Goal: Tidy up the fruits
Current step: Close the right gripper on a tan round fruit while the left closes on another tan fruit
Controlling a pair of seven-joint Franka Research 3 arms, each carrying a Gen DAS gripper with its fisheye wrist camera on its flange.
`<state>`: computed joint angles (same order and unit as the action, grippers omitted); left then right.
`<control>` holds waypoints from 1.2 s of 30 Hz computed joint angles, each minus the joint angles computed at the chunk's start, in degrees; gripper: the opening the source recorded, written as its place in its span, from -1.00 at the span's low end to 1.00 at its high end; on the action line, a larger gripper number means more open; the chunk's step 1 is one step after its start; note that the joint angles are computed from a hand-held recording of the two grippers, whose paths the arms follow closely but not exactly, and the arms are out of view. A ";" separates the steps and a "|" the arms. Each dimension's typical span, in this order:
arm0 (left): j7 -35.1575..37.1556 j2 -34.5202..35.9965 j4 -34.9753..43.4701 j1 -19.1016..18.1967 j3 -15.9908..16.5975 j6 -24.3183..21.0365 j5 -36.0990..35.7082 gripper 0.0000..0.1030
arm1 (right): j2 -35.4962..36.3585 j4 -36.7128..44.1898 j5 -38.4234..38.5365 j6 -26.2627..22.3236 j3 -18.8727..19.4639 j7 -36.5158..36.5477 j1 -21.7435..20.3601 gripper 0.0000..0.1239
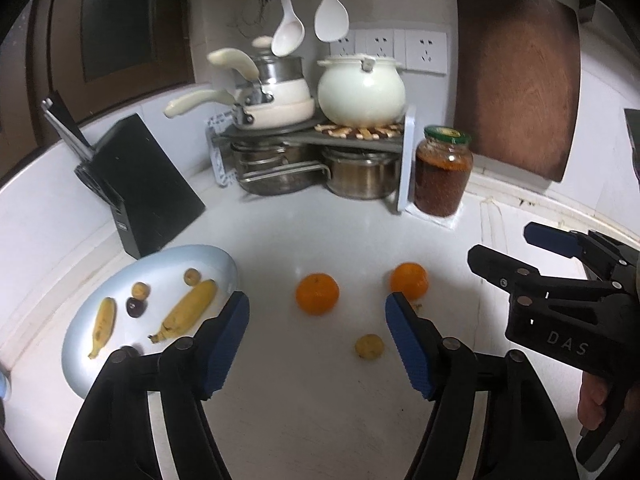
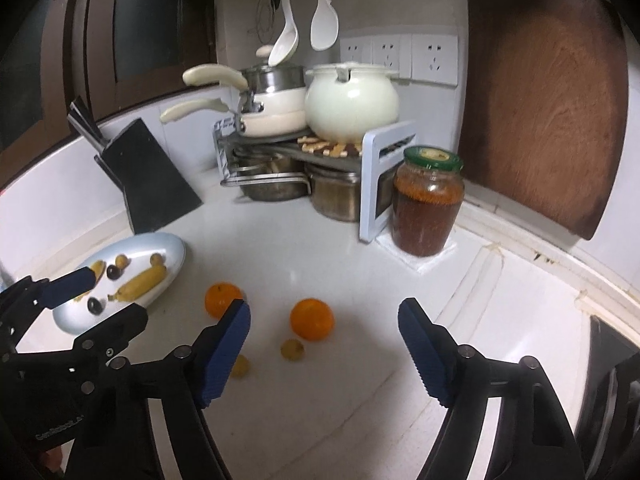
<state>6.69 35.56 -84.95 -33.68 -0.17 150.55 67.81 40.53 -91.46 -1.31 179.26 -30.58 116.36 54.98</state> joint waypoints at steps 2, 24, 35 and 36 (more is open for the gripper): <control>1.19 0.80 0.53 0.28 -0.36 0.23 -0.80 0.31 | -0.01 0.39 -0.11 -0.66 1.99 -1.13 -1.63 0.18; 22.21 10.68 7.98 2.13 -1.34 5.34 -19.14 0.01 | 5.34 9.70 0.65 -6.95 22.02 -15.21 -18.23 0.01; 31.49 15.10 12.86 1.91 -1.35 4.81 -26.70 0.00 | 9.54 15.55 3.49 -10.61 27.04 -19.96 -21.95 -0.05; 32.52 15.54 13.37 2.19 -1.70 4.94 -27.60 0.00 | 9.79 15.95 3.79 -10.78 27.55 -20.42 -22.34 -0.07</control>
